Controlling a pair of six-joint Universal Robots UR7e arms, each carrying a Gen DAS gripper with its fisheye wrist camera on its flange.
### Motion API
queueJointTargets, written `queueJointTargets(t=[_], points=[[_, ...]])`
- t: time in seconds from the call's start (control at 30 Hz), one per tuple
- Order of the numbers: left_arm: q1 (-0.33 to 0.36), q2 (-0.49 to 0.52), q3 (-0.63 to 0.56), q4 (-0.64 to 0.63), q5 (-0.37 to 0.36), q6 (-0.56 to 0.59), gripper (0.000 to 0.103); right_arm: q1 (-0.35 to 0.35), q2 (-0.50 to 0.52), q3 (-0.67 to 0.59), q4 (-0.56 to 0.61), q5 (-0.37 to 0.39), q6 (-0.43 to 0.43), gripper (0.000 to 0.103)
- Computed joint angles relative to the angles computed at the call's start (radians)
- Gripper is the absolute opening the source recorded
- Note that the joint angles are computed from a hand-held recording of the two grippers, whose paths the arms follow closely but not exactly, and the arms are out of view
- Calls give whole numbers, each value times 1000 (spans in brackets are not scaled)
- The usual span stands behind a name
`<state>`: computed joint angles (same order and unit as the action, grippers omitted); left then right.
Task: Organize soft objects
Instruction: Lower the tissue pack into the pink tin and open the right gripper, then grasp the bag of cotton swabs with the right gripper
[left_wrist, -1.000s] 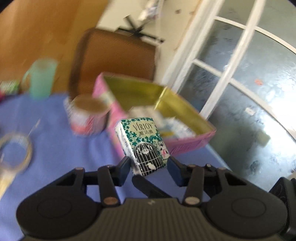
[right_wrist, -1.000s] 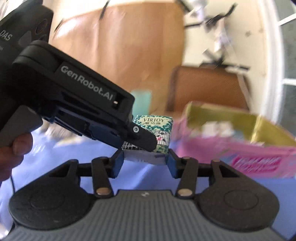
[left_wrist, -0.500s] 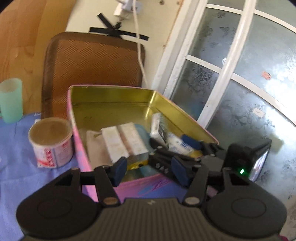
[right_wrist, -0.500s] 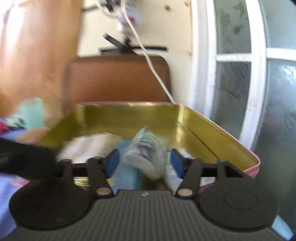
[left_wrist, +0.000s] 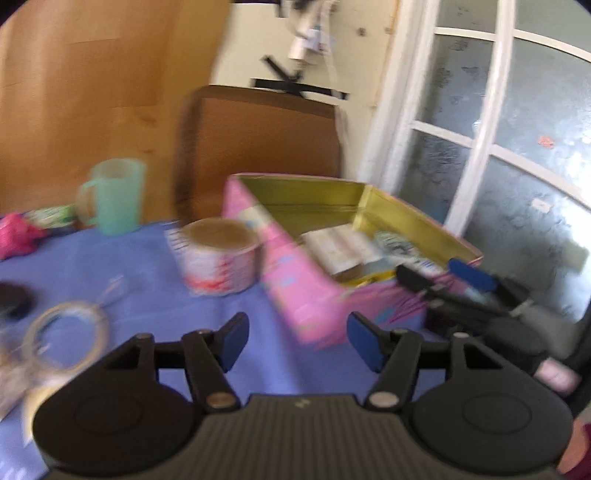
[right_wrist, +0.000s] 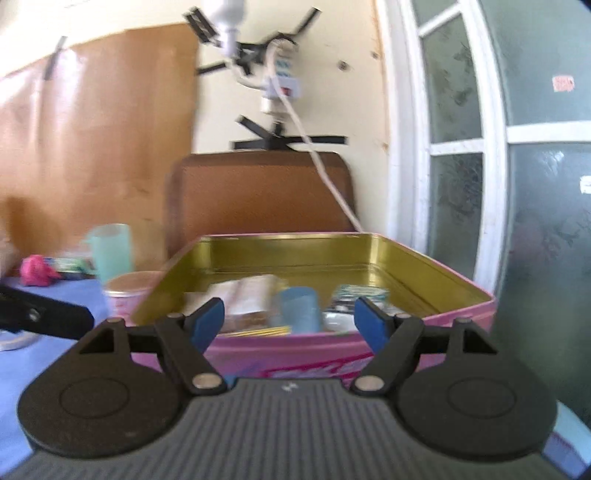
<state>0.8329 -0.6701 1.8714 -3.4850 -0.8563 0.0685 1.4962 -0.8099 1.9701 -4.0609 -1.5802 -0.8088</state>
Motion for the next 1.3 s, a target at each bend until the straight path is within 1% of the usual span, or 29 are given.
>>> queueJointTargets(t=[0.07, 0.1, 0.17, 0.2, 0.23, 0.27, 0.3, 0.33, 0.4, 0.47, 0.57, 0.6, 0.63, 0.7, 0.8, 0.87, 0.9, 0.93, 1.0, 1.07, 1.17, 1.2, 1.23, 1.3], points=[[1, -44, 85, -44, 27, -23, 62, 10, -9, 32, 8, 27, 3, 79], [0, -67, 130, -72, 45, -28, 62, 15, -19, 52, 30, 51, 8, 79], [-5, -105, 214, -138, 106, -30, 62, 23, -40, 91, 87, 100, 10, 79], [-7, -122, 246, -164, 135, -35, 62, 31, -48, 104, 138, 120, 0, 74], [-9, -140, 279, -193, 165, -46, 61, 42, -56, 110, 190, 129, -12, 63], [-10, -156, 311, -224, 194, -60, 61, 55, -60, 112, 248, 131, -26, 56], [-9, -173, 341, -259, 225, -72, 61, 70, -63, 107, 320, 126, -37, 43], [-8, -184, 363, -292, 254, -81, 61, 84, -65, 98, 399, 121, -46, 34], [4, -212, 401, -346, 306, -107, 61, 113, -54, 80, 507, 114, -51, 31], [20, -242, 431, -375, 332, -163, 60, 147, -27, 59, 564, 106, -78, 31], [51, -274, 460, -429, 328, -208, 60, 208, 26, 3, 660, 80, -143, 32], [56, -276, 465, -444, 330, -212, 60, 225, 45, -16, 686, 74, -153, 39], [57, -280, 476, -455, 330, -220, 60, 243, 68, -40, 710, 64, -158, 53], [59, -292, 494, -463, 315, -234, 60, 273, 124, -103, 744, 38, -156, 68], [48, -303, 514, -469, 317, -243, 60, 310, 200, -205, 817, -27, -142, 68], [36, -302, 525, -476, 320, -250, 60, 324, 242, -249, 827, -98, -127, 66], [36, -302, 527, -475, 310, -255, 60, 323, 244, -256, 849, -115, -104, 62], [39, -306, 526, -465, 296, -260, 60, 316, 237, -247, 852, -103, -81, 57], [55, -324, 518, -414, 246, -283, 60, 306, 197, -195, 837, -88, -75, 54], [67, -338, 508, -342, 192, -322, 60, 293, 147, -126, 823, -70, -91, 53], [84, -342, 477, -226, 91, -362, 60, 258, 52, -3, 804, -34, -129, 53], [89, -336, 462, -193, 54, -361, 60, 242, 20, 48, 771, -25, -151, 53], [92, -328, 447, -165, 26, -357, 60, 232, 13, 66, 750, -22, -170, 53], [94, -299, 411, -110, -11, -355, 59, 206, -26, 137, 684, -16, -192, 54]])
